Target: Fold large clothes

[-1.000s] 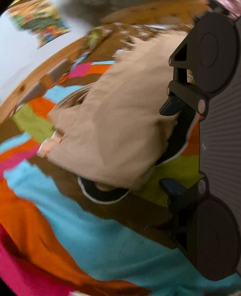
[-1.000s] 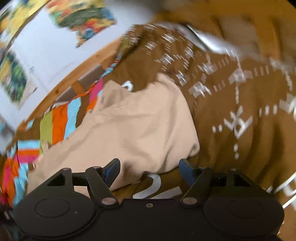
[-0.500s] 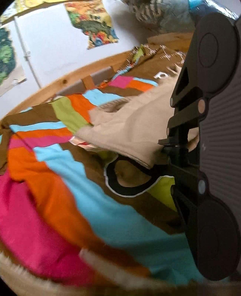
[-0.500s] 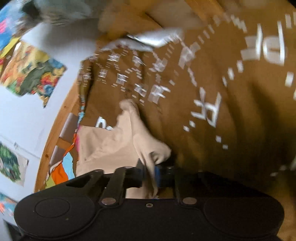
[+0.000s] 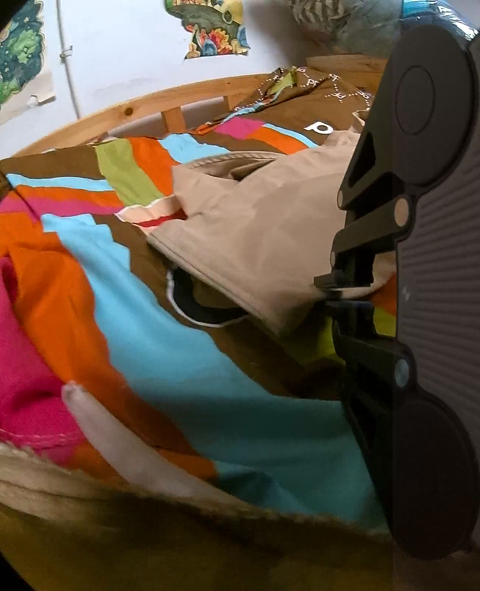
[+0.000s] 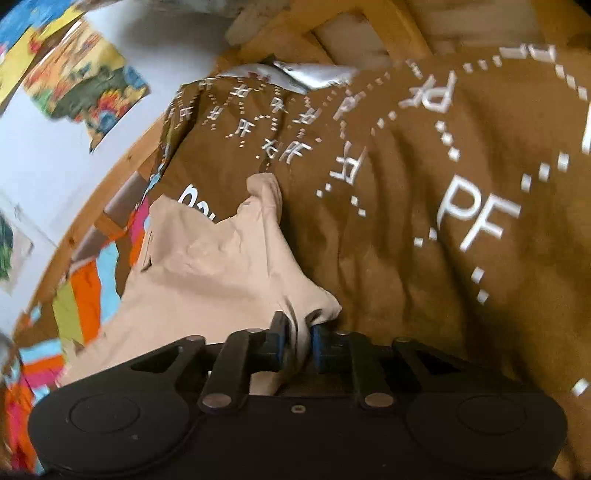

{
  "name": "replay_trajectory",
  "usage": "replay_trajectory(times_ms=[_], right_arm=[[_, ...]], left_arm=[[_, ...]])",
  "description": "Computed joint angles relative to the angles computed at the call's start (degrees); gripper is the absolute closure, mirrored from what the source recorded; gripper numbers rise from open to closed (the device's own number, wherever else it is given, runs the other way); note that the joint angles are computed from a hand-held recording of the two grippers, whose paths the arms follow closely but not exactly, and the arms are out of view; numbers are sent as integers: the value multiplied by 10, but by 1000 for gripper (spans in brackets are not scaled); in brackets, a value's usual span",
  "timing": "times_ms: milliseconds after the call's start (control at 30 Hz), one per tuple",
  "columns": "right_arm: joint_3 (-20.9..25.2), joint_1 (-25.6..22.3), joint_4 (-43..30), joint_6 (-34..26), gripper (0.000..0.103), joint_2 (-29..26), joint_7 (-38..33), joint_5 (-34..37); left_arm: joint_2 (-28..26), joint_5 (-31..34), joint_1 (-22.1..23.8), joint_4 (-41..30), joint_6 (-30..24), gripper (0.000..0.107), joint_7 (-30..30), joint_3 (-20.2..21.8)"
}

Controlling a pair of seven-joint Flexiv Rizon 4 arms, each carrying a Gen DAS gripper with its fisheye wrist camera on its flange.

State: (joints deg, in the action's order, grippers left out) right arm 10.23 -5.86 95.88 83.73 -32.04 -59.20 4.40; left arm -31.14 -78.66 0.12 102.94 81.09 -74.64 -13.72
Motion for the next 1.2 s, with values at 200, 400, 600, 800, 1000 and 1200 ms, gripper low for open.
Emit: replay_trajectory(times_ms=[200, 400, 600, 800, 1000, 1200], right_arm=[[-96, 62, 50, 41, 65, 35, -41, -98], [-216, 146, 94, 105, 51, 51, -30, -192], [-169, 146, -21, 137, 47, -35, -121, -243], [-103, 153, -176, 126, 44, -152, -221, -294], [-94, 174, -252, 73, 38, -207, -290, -305], [-218, 248, -211, 158, 38, -225, -269, -264]], left_arm=[[16, 25, -12, 16, 19, 30, 37, -10], [-12, 88, -10, -16, -6, 23, 44, -13], [-41, 124, 8, -26, 68, 21, 77, -62], [-55, 91, 104, -2, 174, 18, 162, -212], [-85, 119, 164, 0, 209, 13, 149, -293], [-86, 161, 149, -4, 193, 12, 108, -261]])
